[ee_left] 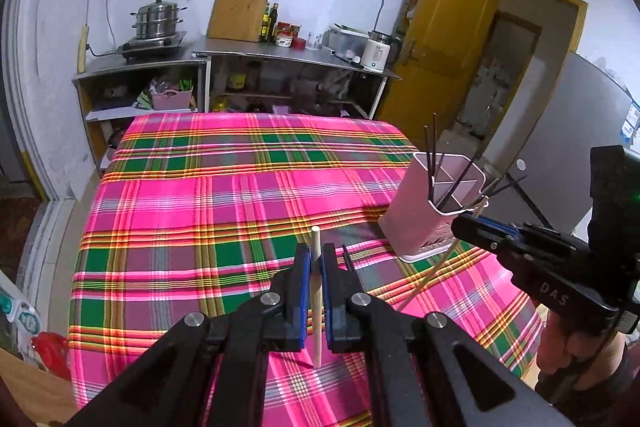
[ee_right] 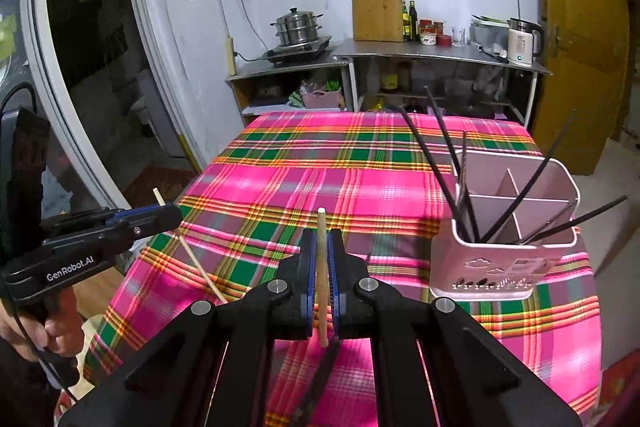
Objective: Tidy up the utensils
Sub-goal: 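Lift both wooden chopsticks and carry them over the pink holder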
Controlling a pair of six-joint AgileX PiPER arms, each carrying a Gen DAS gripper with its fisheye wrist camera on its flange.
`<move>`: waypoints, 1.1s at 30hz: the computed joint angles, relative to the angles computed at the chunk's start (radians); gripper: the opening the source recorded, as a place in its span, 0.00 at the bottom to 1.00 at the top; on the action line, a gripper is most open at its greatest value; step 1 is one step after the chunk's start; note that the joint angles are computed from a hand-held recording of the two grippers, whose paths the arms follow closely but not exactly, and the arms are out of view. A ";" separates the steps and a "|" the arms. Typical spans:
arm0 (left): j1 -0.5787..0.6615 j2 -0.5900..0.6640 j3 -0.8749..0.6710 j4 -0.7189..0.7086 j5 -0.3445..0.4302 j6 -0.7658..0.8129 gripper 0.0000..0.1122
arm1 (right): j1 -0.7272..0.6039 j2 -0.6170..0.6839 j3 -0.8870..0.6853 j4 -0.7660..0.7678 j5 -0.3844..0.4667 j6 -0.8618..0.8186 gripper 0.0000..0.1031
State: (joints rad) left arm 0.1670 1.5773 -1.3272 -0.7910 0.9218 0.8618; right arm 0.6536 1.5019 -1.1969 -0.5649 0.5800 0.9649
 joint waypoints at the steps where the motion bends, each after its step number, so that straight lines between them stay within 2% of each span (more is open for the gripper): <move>1: -0.001 -0.002 0.000 -0.001 0.002 -0.001 0.05 | 0.001 -0.007 0.004 -0.004 0.004 0.005 0.06; 11: -0.034 -0.023 -0.013 -0.020 0.028 -0.016 0.05 | 0.019 -0.077 0.050 -0.079 0.031 0.091 0.06; 23: -0.168 -0.011 -0.005 -0.018 -0.009 -0.067 0.05 | -0.020 -0.197 0.159 -0.123 0.069 0.159 0.06; 33: -0.264 0.051 -0.119 0.006 0.003 -0.145 0.05 | -0.092 -0.285 0.198 -0.108 0.084 0.135 0.06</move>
State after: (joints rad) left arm -0.0968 1.6279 -1.4466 -0.7848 0.9249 0.7166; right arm 0.5614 1.2168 -0.9993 -0.6734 0.6642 1.1003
